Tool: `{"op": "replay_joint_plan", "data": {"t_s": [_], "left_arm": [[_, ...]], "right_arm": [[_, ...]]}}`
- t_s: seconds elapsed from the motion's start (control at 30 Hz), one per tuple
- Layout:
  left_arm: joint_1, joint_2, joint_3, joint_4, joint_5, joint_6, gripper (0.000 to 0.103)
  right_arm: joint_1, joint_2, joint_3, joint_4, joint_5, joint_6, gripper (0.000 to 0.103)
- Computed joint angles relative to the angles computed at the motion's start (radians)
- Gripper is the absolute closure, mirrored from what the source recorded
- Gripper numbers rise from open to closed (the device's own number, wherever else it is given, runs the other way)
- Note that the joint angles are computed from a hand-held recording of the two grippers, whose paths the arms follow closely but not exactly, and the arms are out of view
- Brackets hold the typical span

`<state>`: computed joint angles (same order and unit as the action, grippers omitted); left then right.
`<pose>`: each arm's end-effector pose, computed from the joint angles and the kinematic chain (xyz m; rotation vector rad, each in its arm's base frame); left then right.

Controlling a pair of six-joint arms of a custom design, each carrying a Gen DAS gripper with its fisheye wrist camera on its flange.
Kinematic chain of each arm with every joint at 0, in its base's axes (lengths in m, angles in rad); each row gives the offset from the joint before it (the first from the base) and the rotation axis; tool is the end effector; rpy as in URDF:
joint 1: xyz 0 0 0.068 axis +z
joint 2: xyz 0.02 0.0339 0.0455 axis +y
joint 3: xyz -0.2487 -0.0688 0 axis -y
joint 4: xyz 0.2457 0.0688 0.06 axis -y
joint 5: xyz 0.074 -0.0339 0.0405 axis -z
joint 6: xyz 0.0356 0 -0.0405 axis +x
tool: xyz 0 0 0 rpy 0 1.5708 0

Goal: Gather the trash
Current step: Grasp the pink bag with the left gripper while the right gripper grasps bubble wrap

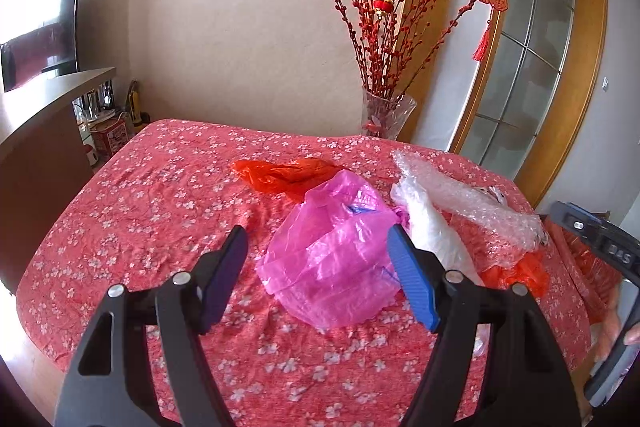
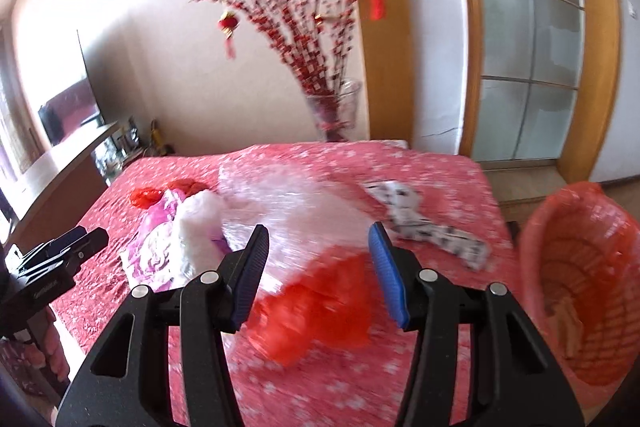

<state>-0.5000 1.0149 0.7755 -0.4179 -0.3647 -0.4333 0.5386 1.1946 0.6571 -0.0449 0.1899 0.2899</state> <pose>0.2049 -0.0975 0.2592 -0.1243 2.1773 -0.1225 0.2278 0.1283 0.2106 -0.1573 2.1487 0.2790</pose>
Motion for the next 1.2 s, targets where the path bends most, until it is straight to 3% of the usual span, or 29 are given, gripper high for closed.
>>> {"op": "replay_joint_plan", "data": {"t_s": [0.17,0.37,0.47,0.83,1.2], "left_arm": [[0.039,-0.013,-0.016,0.003,0.032,0.009,0.032],[0.075,-0.014,-0.025,0.008,0.066,0.015,0.032],[0.085,-0.003,-0.026,0.014,0.084,0.014,0.032],[0.061,0.033,-0.012,0.030,0.110,-0.004,0.032],[-0.076,0.123,0.042,0.073,0.067,-0.015,0.032]], "right_arm": [[0.022,0.170,0.106,-0.018,0.022,-0.009,0.057],[0.022,0.235,0.144,-0.070,0.016,-0.034,0.092],[0.029,0.225,0.135,-0.073,0.020,-0.043,0.098],[-0.024,0.012,0.065,-0.063,-0.007,-0.019,0.099],[-0.110,-0.179,-0.016,-0.084,0.008,-0.010,0.099]]}}
